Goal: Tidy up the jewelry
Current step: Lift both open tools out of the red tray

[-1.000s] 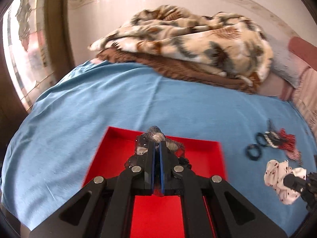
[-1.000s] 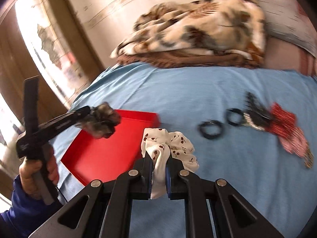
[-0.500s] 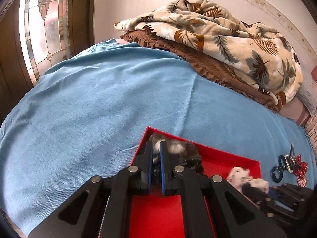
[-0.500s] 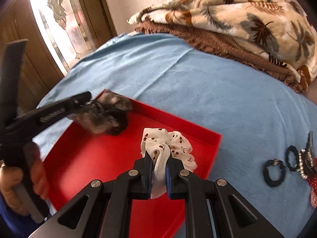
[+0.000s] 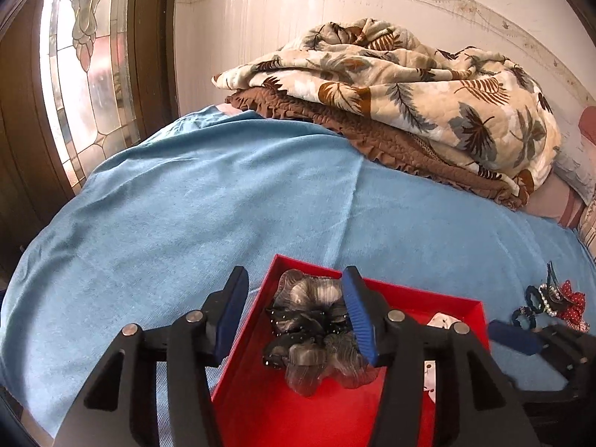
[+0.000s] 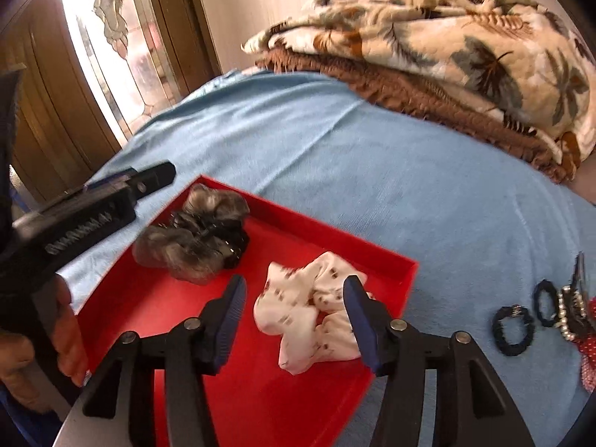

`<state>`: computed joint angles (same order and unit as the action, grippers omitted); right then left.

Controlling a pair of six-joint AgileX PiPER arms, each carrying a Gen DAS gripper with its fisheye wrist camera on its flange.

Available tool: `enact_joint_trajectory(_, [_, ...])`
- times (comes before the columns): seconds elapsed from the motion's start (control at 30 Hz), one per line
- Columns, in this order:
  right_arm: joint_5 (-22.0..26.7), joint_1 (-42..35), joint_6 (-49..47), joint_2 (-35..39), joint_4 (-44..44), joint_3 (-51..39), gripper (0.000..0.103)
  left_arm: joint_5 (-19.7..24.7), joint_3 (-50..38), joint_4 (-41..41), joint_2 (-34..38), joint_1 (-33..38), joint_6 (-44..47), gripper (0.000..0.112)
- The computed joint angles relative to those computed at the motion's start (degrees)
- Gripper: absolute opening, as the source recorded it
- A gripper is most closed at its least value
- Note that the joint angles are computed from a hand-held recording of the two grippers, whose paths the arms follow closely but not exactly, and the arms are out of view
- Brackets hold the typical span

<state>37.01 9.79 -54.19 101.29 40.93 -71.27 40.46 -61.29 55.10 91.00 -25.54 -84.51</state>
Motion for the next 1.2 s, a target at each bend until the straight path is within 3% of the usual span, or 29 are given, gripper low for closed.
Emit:
enact_joint_trajectory(0.33, [2.84, -10.08, -7.78, -8.98, 5.44, 7.72, 0.065, 4.88, 0.57, 0.22, -0.73, -4.54, -2.72, 0.053])
enact_joint_trajectory(0.6, [6.58, -25.45, -17.24, -11.96, 8.08, 10.77, 0.067, 12.27, -1.16, 2.64, 1.28, -12.70, -4.62, 0.053])
enact_joint_trajectory(0.93, [11.56, -44.65, -23.46, -5.53, 8.52, 3.88, 0.073, 20.22, -3.59, 4.77, 1.34, -26.15, -6.02, 0.054])
enact_joint_trajectory(1.07, [12.77, -50.24, -21.02, 0.25, 7.23, -2.48, 0.073, 22.51, -8.23, 5.37, 2.08, -31.10, -3.92, 0.064])
enact_joint_trajectory(1.2, [13.18, -52.99, -19.64, 4.13, 7.45, -6.89, 0.073, 20.77, -16.90, 1.83, 6.44, -32.37, 3.23, 0.065])
